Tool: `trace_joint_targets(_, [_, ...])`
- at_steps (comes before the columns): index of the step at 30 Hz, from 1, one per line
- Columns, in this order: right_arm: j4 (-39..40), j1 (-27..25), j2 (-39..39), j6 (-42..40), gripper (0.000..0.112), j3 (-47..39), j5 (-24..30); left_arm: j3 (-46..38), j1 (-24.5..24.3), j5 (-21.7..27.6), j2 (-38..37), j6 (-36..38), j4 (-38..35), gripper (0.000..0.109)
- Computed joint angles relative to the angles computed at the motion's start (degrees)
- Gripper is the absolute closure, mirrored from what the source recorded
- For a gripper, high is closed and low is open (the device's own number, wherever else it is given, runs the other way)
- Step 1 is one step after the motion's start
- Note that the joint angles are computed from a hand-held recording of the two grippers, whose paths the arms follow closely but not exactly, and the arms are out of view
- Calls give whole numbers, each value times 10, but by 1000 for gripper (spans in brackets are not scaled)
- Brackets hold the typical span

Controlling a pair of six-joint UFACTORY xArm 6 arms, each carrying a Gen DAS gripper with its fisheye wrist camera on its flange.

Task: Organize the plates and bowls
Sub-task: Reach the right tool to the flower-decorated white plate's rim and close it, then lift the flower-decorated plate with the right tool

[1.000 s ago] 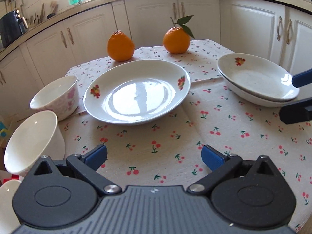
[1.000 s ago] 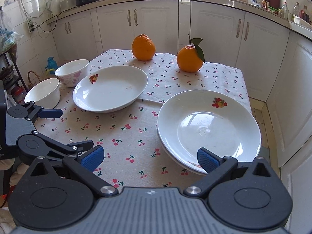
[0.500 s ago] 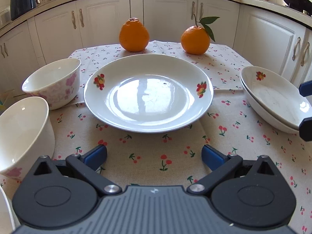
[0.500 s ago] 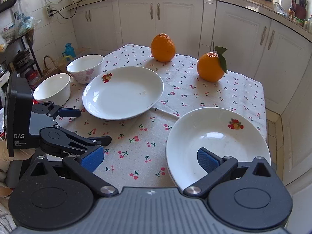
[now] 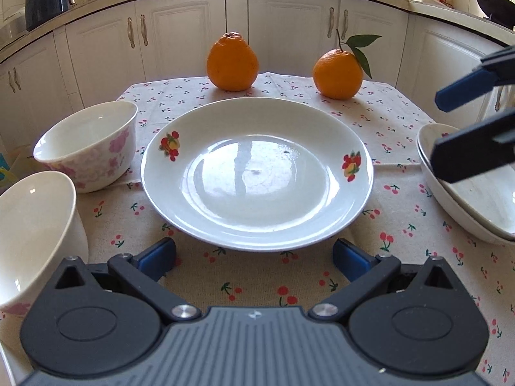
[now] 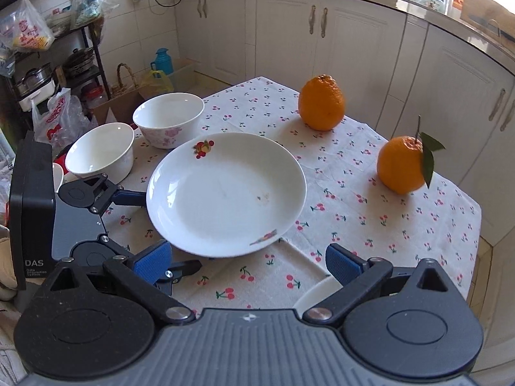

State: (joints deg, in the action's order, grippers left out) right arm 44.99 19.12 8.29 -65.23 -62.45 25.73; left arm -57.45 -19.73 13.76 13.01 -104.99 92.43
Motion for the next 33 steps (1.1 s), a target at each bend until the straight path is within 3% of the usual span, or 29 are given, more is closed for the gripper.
trace_joint_targets(3, [-8, -5, 39, -2, 9, -54, 31, -1, -6, 14, 1, -42, 33, 6])
trace_joint_targets(8, [-23, -14, 116, 6, 9, -155, 94, -7, -1, 8, 5, -3, 0, 6])
trace_joint_targets(19, [-62, -16, 289, 41, 9, -390, 193, -20, 6, -5, 15, 1, 8, 6])
trace_joint_targets(25, [-75, -18, 396, 79, 10, -543, 267, -20, 1, 11, 14, 9, 11, 6])
trace_joint_targets(33, [-77, -26, 487, 115, 32, -677, 353, -22, 0, 6, 13, -13, 46, 7])
